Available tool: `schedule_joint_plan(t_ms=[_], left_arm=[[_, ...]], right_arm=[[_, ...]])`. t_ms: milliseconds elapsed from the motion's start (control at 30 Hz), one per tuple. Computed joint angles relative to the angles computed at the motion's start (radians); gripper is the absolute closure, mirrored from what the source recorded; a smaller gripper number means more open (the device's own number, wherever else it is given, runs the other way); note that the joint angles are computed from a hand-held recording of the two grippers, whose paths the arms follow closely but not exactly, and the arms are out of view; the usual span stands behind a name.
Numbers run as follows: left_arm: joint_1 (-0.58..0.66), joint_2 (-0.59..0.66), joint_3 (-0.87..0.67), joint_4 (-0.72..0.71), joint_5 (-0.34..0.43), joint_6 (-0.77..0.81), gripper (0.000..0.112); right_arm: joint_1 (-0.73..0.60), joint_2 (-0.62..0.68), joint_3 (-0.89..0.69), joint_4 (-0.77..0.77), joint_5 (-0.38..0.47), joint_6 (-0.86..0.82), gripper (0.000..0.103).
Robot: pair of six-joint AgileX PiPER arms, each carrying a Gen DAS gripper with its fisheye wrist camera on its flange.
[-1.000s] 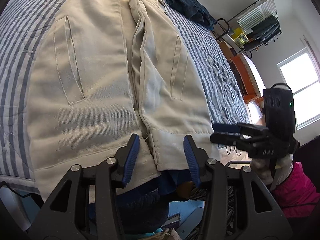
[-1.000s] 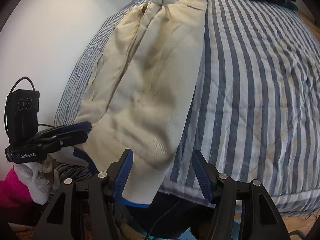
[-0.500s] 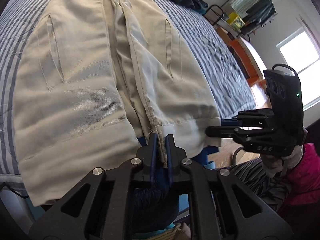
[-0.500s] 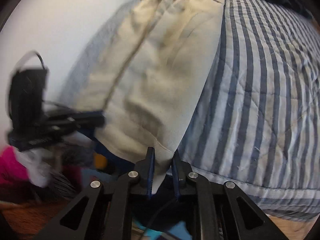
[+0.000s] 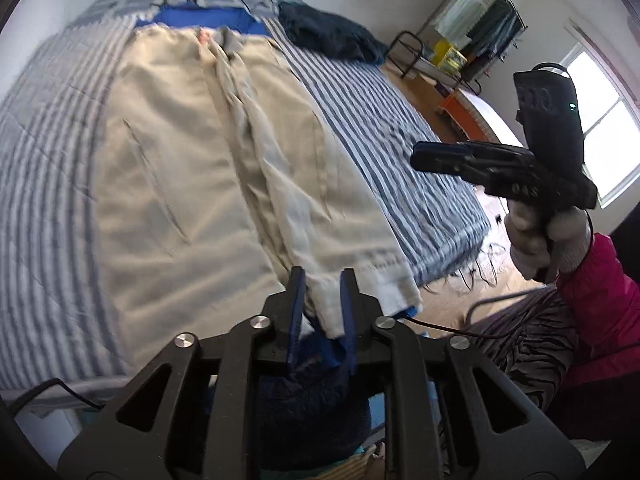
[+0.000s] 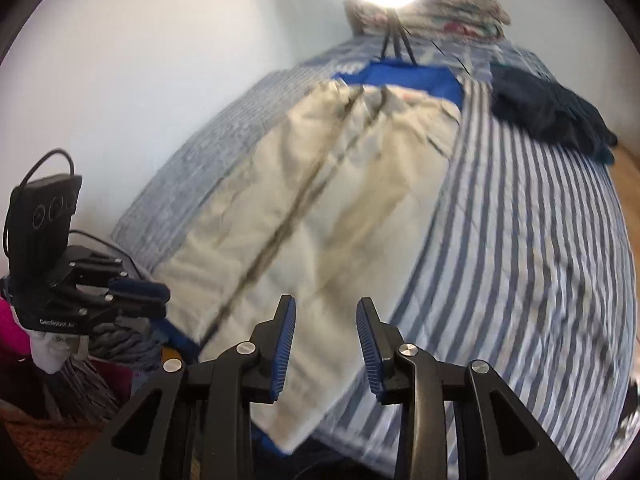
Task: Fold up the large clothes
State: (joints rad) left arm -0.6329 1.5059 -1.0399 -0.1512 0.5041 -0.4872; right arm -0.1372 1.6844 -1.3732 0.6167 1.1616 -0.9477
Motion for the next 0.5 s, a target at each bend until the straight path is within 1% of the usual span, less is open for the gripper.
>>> schedule_joint_plan(t_ms=[33, 67, 100, 167, 233, 300, 333, 400, 467, 500], left_arm=[[0.023, -0.021, 0.005, 0.029, 0.008, -0.014, 0.086], [0.045, -0.032, 0.006, 0.055, 0.016, -0.027, 0.085], [0.072, -0.040, 0.010, 0.070, 0.017, -0.032, 0.085], [0.129, -0.056, 0.026, 0.053, 0.012, -0.013, 0.085], [0.198, -0.075, 0.059, -0.026, -0.009, 0.046, 0.085], [0.247, -0.078, 0.075, -0.098, -0.014, 0.106, 0.085], [0.259, -0.077, 0.079, -0.111, -0.014, 0.119, 0.085], [0.273, -0.087, 0.102, -0.142, -0.019, 0.148, 0.085], [0.286, -0.084, 0.108, -0.182, -0.019, 0.188, 0.085], [0.292, -0.084, 0.112, -0.202, -0.018, 0.209, 0.085]], right_arm=[[0.017, 0.025, -0.038, -0.009, -0.015, 0.022, 0.070], [0.047, 0.064, -0.086, -0.018, -0.048, 0.059, 0.071], [0.077, 0.109, -0.135, -0.021, -0.070, 0.095, 0.074], [0.141, 0.208, -0.238, -0.063, -0.126, 0.184, 0.077], [0.198, 0.314, -0.350, -0.119, -0.181, 0.264, 0.078], [0.236, 0.445, -0.517, -0.179, -0.179, 0.365, 0.078], [0.246, 0.490, -0.570, -0.190, -0.177, 0.406, 0.078], [0.261, 0.603, -0.719, -0.207, -0.135, 0.495, 0.079], [0.289, 0.679, -0.803, -0.231, -0.120, 0.535, 0.079], [0.305, 0.690, -0.799, -0.240, -0.127, 0.531, 0.079]])
